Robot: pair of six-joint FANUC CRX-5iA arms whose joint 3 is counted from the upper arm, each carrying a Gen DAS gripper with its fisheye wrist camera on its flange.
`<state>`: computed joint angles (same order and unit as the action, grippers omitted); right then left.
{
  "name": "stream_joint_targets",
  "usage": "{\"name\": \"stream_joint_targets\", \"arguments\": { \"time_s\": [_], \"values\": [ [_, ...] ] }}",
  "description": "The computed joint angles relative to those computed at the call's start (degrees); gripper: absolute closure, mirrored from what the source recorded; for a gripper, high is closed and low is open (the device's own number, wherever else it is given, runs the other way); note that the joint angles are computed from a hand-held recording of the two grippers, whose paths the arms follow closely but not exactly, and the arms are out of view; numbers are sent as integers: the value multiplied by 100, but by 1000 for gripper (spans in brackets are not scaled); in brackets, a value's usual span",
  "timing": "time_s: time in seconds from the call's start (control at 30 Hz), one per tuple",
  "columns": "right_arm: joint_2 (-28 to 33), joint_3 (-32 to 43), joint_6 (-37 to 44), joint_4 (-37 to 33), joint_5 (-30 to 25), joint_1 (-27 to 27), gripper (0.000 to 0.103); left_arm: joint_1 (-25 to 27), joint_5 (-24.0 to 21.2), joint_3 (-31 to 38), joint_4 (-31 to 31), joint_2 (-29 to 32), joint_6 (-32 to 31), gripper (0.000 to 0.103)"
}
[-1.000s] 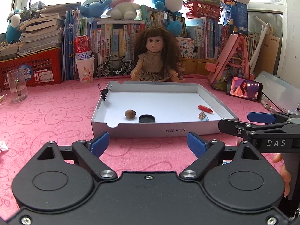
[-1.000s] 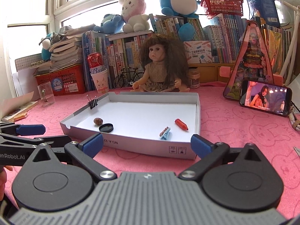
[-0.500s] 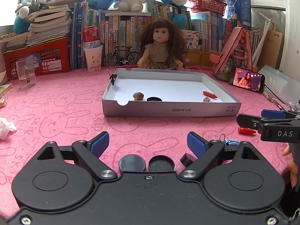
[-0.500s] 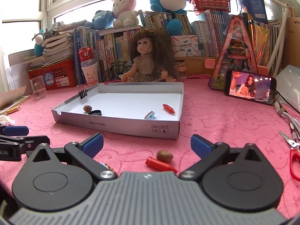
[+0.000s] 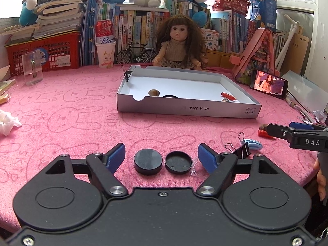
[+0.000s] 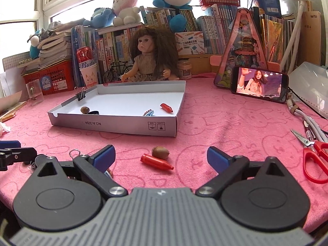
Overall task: Organize rigid objects
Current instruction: 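Withdraw both tools from the tray back toward the cloth, then close the left tool on another black round lid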
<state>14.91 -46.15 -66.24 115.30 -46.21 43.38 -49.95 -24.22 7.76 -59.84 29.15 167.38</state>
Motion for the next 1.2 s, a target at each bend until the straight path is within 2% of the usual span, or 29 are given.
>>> {"name": "stream_joint_targets", "arguments": {
  "time_s": [0.07, 0.13, 0.17, 0.33, 0.6, 0.7, 0.83, 1.1, 1.2],
  "values": [
    [-6, -19, -10, -20, -4, 10, 4, 1, 7, -26, 20, -11, 14, 33],
    [-11, -36, -21, -21, 16, 8, 6, 14, 23, -60, 146, -24, -53, 45],
    [-7, -43, -26, -32, 27, 15, 8, 33, 50, -81, 239, -30, -108, 47],
    [-1, -49, -9, -11, 104, 20, 19, -98, -127, -77, 0, -29, 111, 53],
    [34, -13, 69, -96, 176, 48, 37, -55, -201, -100, 166, -33, 135, 59],
    [51, -2, 111, -139, 181, 62, 43, -103, -291, -89, 16, -21, 264, 60],
    [61, 12, 116, -184, 157, 81, 45, -165, -475, -15, -123, 30, 355, 62],
    [165, 170, 105, -143, 220, 49, 46, -165, -547, 66, -162, 84, 430, 64],
    [307, 339, 288, -516, 83, 184, 45, -171, -572, 81, -207, 96, 451, 65]
  ]
}}
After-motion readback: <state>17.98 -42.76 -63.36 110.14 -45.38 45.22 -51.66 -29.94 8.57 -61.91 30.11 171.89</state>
